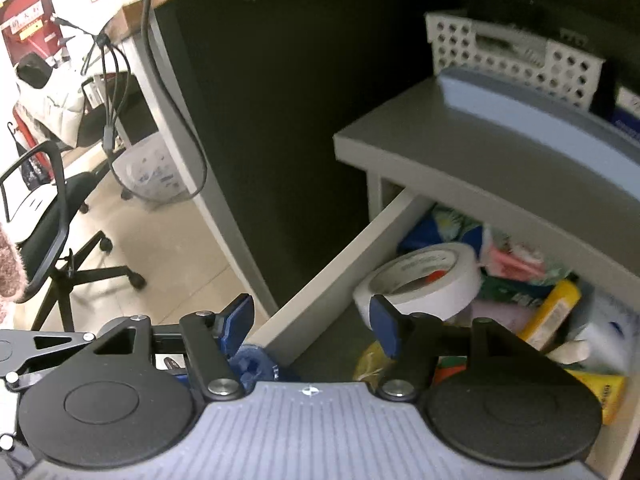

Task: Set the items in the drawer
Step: 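Set the bottle upright among the tapes and open the left tool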

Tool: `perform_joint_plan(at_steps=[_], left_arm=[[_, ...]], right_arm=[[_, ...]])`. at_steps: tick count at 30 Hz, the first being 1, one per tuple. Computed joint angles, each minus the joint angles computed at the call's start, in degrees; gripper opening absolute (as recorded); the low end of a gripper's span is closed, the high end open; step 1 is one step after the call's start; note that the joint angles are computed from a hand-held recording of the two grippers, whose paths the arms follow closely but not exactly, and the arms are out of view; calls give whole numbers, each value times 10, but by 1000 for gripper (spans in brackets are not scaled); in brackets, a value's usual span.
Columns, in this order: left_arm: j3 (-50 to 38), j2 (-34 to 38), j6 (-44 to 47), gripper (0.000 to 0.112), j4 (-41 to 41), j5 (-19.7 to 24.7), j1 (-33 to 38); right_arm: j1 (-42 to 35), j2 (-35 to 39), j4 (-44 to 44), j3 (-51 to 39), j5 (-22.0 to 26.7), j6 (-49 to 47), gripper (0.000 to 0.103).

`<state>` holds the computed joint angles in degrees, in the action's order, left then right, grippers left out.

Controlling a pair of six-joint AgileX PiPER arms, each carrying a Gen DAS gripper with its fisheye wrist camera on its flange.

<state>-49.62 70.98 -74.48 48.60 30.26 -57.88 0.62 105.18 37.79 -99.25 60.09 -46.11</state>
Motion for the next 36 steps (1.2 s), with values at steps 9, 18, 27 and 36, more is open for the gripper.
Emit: perform_joint_plan(at_steps=[9,18,27,36], left_arm=[[-11,5,93,32,-83,-21,32],[-62,49,264,16,-238,-13,88],[-133,118,402,16,-343,-17,136],[-182,167,439,16,-367,-18,144]], right_arm=[[-78,-81,28,77,9,-74,70],[-165,-152,65,155,13,-123,70],[-253,-158,95,172,29,-105,70],[-326,-184,100,224,16,-127,70]])
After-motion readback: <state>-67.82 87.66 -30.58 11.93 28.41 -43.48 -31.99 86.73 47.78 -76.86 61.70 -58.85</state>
